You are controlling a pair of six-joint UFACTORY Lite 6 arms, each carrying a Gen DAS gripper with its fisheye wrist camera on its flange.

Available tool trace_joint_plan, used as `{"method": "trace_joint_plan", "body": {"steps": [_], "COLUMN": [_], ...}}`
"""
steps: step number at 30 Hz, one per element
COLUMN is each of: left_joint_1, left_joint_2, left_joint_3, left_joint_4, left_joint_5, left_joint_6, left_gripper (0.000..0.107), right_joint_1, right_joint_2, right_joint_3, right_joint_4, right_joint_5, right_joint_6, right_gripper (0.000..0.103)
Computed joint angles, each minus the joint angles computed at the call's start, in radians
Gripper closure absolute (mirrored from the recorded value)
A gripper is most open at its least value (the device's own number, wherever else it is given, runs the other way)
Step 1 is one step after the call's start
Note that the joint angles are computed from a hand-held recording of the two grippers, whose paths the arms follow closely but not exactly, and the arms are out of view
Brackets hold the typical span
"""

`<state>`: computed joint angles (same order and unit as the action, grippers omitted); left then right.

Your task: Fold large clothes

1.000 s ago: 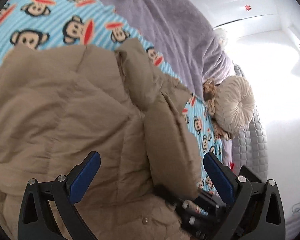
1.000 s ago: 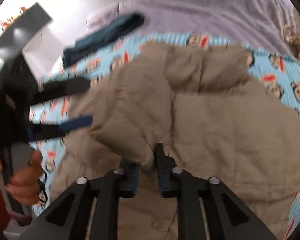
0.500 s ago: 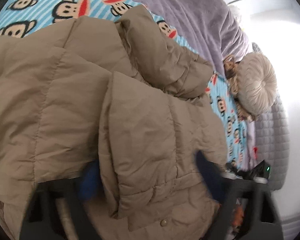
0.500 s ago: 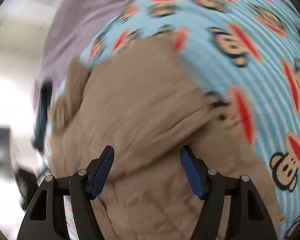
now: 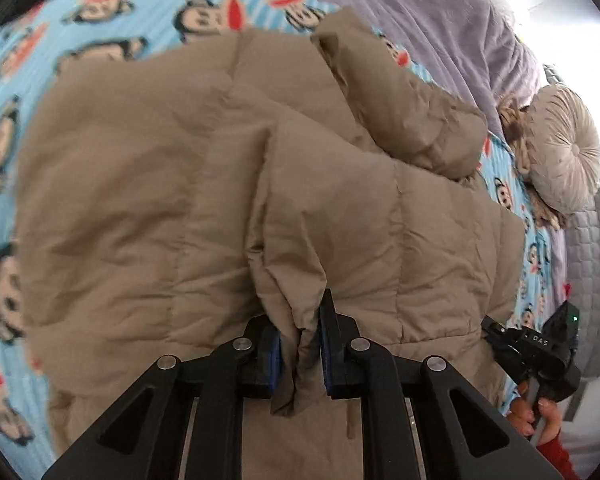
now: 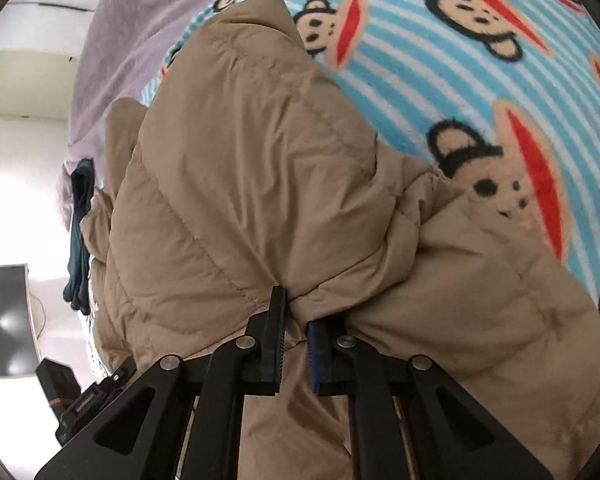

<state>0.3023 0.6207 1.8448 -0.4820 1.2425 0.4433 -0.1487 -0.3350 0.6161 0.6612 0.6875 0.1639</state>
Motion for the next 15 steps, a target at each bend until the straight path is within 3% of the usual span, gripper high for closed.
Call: {"method": "trace_joint_plan", "body": {"steps": [4, 10, 12, 15], "left_joint_1": [0.031, 0.034, -0.058, -0.211], "left_joint_2": [-0.068, -0.104, -0.126, -0.125], "left_joint_3": [0.033, 0.096, 0.039, -0.079], "left_joint_4": [0.057, -0.001, 0.056, 0.293], "left_joint_5": [-0.003, 0.019, -0.071, -0.294], "left_joint_6": [-0.011, 0.005, -0.033, -0.157], "left_gripper": [0.09, 0.09, 0.09, 0.09], "right_joint_1": [0.024, 0.121, 0.153, 0.189], "right_joint_2": [0.023, 0.073, 0.088, 0.128], "right_joint_3": [0.028, 0.062, 0.078, 0.159], "right_joint_4": [-0.025, -0.08, -0.123, -0.221], "right_joint_5": [-0.002, -0.058, -0.069, -0.008], "right_joint_6": [0.015, 0.095, 0.144, 0.21], "right_gripper": [0.092, 0.093, 0.093, 0.092]}}
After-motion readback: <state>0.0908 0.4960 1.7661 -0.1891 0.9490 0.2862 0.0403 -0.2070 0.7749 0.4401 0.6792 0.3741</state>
